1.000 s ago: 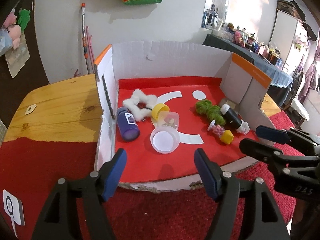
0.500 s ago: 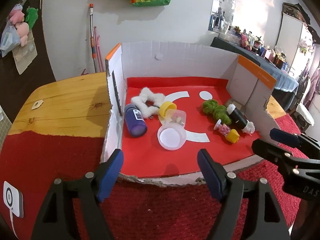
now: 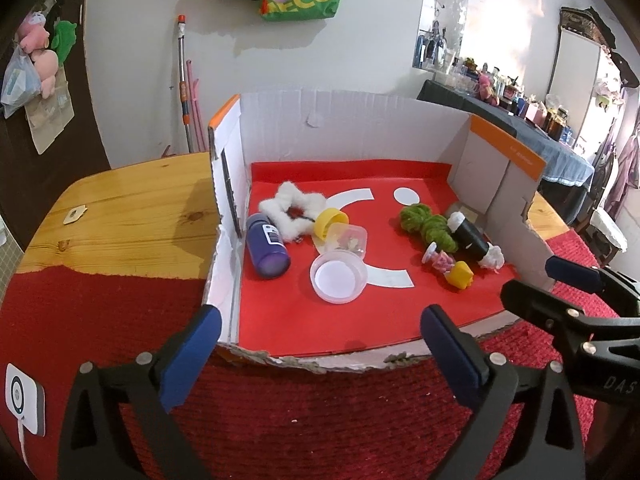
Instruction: Organize objects
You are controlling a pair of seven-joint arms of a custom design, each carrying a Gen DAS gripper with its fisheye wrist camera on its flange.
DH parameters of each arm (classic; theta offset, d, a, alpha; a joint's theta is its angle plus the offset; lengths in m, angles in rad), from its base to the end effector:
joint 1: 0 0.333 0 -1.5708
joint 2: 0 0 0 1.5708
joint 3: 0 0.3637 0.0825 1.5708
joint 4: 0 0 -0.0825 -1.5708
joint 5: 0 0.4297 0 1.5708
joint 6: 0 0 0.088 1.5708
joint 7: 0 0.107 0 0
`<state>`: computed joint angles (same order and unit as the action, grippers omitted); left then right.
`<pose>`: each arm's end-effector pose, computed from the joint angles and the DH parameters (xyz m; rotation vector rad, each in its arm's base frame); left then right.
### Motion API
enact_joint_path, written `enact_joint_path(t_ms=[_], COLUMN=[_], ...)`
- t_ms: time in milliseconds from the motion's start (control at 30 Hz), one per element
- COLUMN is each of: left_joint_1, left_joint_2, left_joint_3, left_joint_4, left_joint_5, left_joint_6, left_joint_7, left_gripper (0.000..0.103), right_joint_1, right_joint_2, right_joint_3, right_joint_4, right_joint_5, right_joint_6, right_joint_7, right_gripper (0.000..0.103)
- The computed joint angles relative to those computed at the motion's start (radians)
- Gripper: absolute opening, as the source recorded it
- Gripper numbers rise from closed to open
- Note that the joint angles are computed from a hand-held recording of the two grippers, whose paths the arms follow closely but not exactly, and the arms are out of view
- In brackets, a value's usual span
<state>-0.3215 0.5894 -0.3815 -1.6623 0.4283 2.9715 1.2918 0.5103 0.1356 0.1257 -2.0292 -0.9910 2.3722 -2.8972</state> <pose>0.6200 -0.4869 0.3874 -1.1630 2.4193 -1.0202 0.5251 0.3731 0.4282 -1.2856 2.1990 -0.7759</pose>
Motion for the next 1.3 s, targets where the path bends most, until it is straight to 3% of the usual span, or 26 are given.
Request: enact_joint_path(t_ms=[200,367,700,767,1000,1300], left_joint_1=[-0.001,-0.023,-0.01,-0.011,-0.049,-0.004], left_joint_2=[-0.006,-0.02,-0.021,-0.022,-0.05,-0.088], left_joint_3=[0.003,0.039,0.031,0.033,0.079,0.039], left_joint_4=[-0.01,-0.02,-0.023,-0.027,-0.046,-0.114], left_joint_5=[0.004,0.028,0.046,0.049,0.079,0.067], left_joint_6=[0.014,0.034,0.036,0.038,0.013,0.049], left_joint_7=[-0.01,-0.048,-0.063,-0.065,-0.113,-0.118], left_gripper=[0.103,0.103,0.103,0.103,0.103,0.103], right_joint_1=[0.005,0.005,0.008,0.009,0.018,0.032], right_joint_2=[0.003,0.003,0.001,0.0,-0.013,-0.034], right_joint_3=[0.002,0.001,0.003,0.004,0.01,0.027], right_joint_4=[0.006,0.006,0.007,0.007,0.002,-0.014], right_joint_5=[0.0,-0.002,-0.004,-0.006,-0.024,-0.036], right_joint_6=[-0.021,-0.018,-0.017,-0.02,-0.039,-0.071], right_joint_7=[-0.006,-0.001,-0.002,-0.002,0.02,0.048], right_gripper=[0.086,0.086,0.087,0.091,0.093,0.097])
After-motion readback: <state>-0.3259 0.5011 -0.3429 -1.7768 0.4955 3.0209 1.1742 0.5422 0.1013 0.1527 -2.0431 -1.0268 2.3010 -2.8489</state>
